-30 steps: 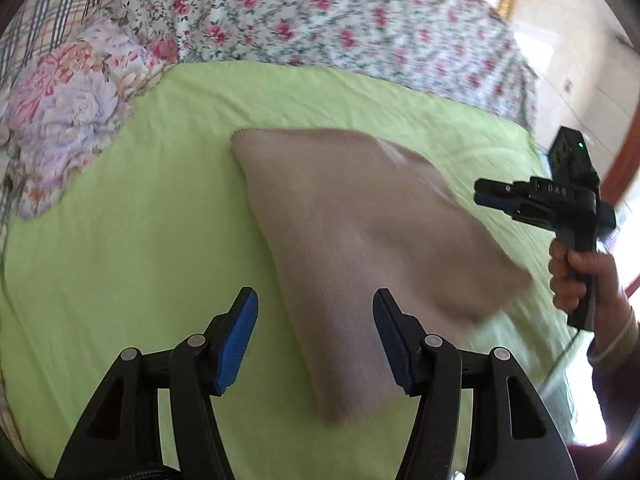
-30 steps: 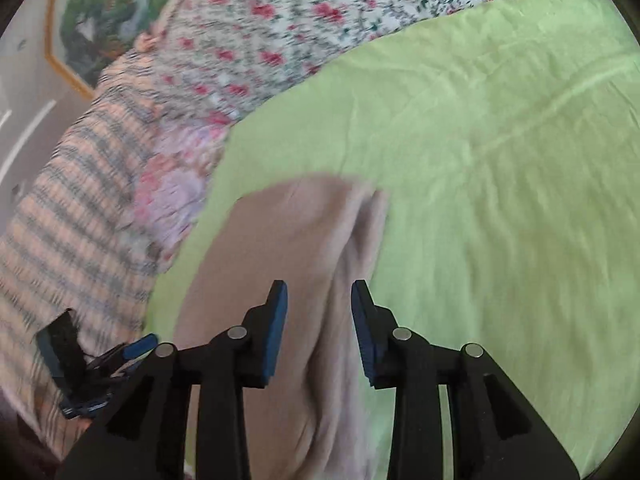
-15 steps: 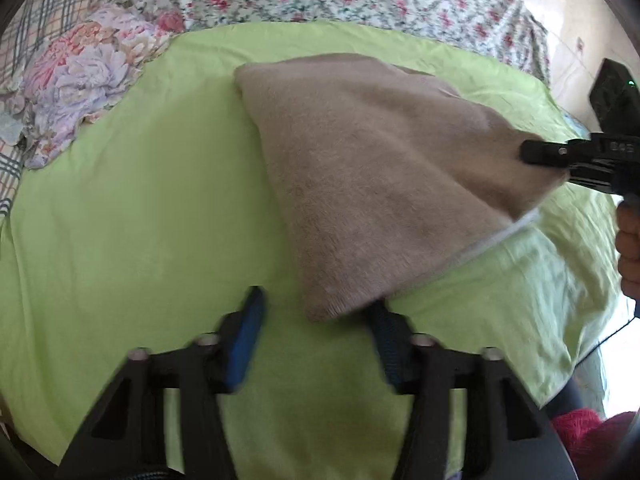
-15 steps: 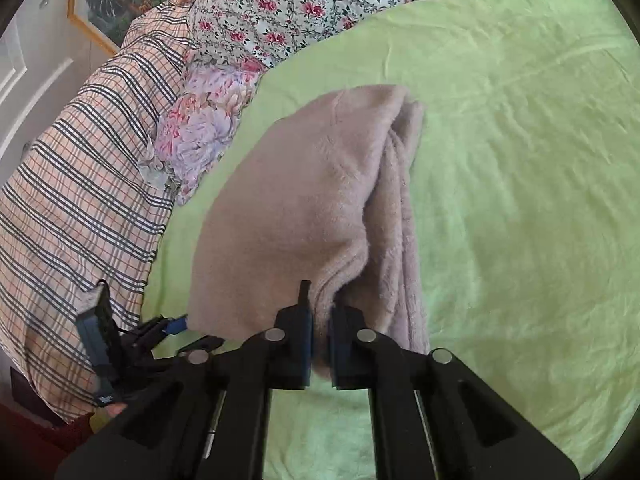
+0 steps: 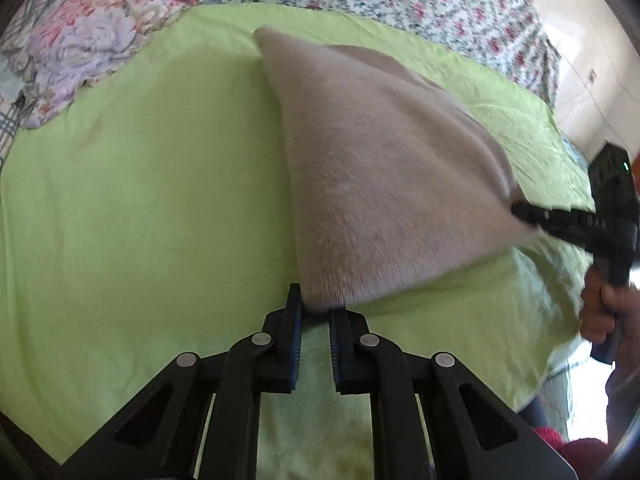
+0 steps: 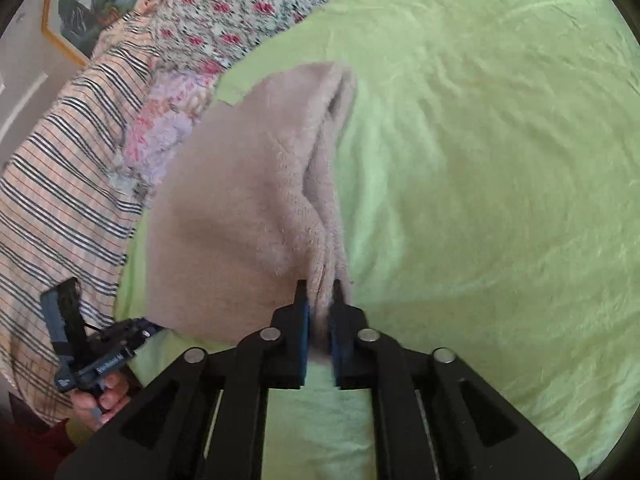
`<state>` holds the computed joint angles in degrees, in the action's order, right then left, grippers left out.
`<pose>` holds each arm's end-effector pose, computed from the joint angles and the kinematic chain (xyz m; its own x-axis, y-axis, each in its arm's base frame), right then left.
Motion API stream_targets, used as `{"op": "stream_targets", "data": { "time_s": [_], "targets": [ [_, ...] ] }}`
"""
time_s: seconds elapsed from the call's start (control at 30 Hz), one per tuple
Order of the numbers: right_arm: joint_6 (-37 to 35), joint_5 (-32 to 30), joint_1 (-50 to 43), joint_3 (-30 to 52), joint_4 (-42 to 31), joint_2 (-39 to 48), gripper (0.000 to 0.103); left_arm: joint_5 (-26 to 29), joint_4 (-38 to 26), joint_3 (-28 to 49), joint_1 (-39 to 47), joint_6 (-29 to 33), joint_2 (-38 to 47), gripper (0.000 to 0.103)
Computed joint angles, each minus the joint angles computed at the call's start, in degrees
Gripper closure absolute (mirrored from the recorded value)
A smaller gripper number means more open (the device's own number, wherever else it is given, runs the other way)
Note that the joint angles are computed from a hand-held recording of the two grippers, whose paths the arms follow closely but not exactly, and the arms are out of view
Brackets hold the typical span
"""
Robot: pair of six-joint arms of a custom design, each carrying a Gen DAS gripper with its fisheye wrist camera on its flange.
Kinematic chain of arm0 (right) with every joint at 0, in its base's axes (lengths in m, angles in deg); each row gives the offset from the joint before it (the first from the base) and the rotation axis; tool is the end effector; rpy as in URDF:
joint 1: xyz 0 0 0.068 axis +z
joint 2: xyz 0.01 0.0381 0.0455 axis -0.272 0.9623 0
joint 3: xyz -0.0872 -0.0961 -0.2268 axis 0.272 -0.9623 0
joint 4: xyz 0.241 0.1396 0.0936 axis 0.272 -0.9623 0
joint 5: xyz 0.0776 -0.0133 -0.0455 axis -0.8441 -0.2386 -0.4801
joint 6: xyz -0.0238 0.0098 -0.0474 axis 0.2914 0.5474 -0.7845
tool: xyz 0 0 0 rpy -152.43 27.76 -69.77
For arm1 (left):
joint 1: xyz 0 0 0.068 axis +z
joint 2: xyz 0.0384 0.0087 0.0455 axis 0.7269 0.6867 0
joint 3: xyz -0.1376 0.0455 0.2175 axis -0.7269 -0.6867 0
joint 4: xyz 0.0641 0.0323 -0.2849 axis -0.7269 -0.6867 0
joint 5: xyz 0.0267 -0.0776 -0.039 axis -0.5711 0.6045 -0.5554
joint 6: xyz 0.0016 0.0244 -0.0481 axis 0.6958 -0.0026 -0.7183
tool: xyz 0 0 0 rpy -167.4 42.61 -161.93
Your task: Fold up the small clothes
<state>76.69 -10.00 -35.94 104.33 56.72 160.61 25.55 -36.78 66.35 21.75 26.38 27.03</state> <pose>0.3135 -0.0924 0.1018 -0.8184 0.2422 -0.5211 -0.0514 0.8724 0.4862 0.2429 -0.1094 0.0696 -0.8207 -0.0664 -0.5675 0.0450 0.9826 -0.1801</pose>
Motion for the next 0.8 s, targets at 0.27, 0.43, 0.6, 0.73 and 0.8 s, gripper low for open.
{"op": "stream_targets", "data": {
  "time_s": [0.27,0.43,0.6,0.73,0.8],
  "targets": [
    [3.4,-3.7,0.0,8.8,-0.6,2.6,0.081,8.1,-4.7,-2.8,3.2,7.6,-17.0,0.085],
    [10.0,-3.6,3.4,23.7,-1.9,17.6,0.081,10.6,0.4,5.3,4.2,8.8,-4.9,0.08],
    [11.0,-5.0,4.3,27.7,-1.6,21.0,0.096,14.3,2.0,9.9,5.6,10.0,5.2,0.08],
    [10.3,-4.8,3.6,23.3,2.4,15.4,0.096,14.0,2.5,10.9,4.9,10.4,9.2,0.081],
    [8.8,-1.1,4.0,24.2,0.9,17.3,0.096,14.1,2.9,11.2,4.5,9.9,10.6,0.081]
  ]
}}
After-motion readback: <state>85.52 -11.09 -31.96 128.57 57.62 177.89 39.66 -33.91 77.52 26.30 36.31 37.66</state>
